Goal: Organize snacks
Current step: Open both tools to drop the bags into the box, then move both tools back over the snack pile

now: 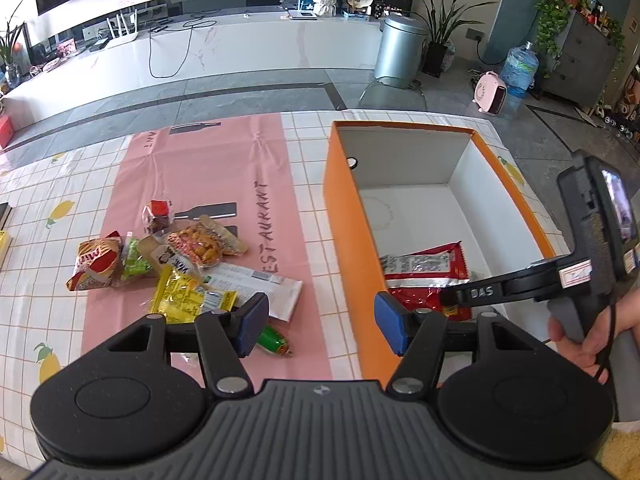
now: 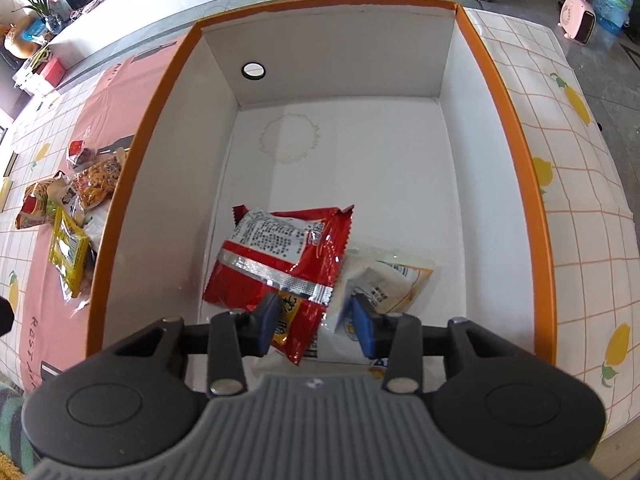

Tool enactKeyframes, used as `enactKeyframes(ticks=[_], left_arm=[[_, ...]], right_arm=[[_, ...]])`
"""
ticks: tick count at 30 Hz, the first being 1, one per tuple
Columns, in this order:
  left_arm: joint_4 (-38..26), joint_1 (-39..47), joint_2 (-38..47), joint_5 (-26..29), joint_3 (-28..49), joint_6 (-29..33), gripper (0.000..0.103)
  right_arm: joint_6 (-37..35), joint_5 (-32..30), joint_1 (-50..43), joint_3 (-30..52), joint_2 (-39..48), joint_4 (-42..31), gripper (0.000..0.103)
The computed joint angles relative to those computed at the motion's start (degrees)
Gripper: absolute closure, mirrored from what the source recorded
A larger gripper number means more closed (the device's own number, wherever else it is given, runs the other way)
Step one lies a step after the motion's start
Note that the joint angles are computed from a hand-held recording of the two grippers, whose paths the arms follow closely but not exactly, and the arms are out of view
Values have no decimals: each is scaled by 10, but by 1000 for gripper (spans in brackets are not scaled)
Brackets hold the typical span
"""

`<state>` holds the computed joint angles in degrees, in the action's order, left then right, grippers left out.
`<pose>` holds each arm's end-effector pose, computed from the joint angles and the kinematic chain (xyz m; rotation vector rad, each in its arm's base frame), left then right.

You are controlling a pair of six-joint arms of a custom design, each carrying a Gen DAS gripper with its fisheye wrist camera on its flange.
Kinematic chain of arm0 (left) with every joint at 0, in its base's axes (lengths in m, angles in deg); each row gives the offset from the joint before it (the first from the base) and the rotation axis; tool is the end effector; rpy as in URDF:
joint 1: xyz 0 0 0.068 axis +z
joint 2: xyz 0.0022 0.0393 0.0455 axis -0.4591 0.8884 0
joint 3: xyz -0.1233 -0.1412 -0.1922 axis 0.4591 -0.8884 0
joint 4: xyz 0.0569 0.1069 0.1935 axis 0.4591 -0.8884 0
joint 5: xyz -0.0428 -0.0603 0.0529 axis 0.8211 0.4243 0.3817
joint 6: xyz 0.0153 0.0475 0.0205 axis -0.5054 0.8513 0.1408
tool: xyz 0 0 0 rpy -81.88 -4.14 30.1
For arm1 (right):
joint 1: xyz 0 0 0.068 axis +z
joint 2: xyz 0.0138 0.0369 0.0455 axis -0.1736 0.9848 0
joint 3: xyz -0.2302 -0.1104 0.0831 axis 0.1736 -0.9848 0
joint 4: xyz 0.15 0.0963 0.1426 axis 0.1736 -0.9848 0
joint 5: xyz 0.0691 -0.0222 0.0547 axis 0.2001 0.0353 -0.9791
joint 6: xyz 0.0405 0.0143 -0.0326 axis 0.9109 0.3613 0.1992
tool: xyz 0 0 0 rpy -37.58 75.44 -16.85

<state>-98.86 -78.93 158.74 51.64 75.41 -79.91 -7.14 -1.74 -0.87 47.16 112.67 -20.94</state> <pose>0.2329 -0.2656 0.1809 -0.3343 2.5028 -0.0081 0.4114 0.0744 0.1130 -0.6094 2.7847 0.3125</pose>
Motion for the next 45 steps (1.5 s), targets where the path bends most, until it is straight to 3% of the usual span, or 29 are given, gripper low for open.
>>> enactKeyframes(ticks=[7,12,19,26,29,34,36,38,45], left_arm=[[6,-16,-48,-18,-49,-1,31],[-12,-40,-86,-60,-77,-9,32],[-51,-88,-121,-146,-122,-69,32],[-63,-118,-158,-159,-201,-161,32],[-63,-131,-172,-157,-240,-206,32],[-12,-150,-236,-147,-349,-265,32],[4,-147,-261,-136,-383,-270,26],[17,-138,-285,-125,-410,-268,25],[126,-85,-330,-97,-494,-202,25]], right_arm=[[-10,7,5,-70,-75,27,61],[-12,-7,14,-156,-179,67,61],[10,-56,51,-359,-375,216,57],[53,4,172,-547,-491,397,57],[71,46,235,-597,-493,465,57],[121,90,311,-651,-456,549,56],[131,103,332,-654,-424,574,53],[137,121,349,-649,-395,589,45],[152,122,360,-582,-296,597,41]])
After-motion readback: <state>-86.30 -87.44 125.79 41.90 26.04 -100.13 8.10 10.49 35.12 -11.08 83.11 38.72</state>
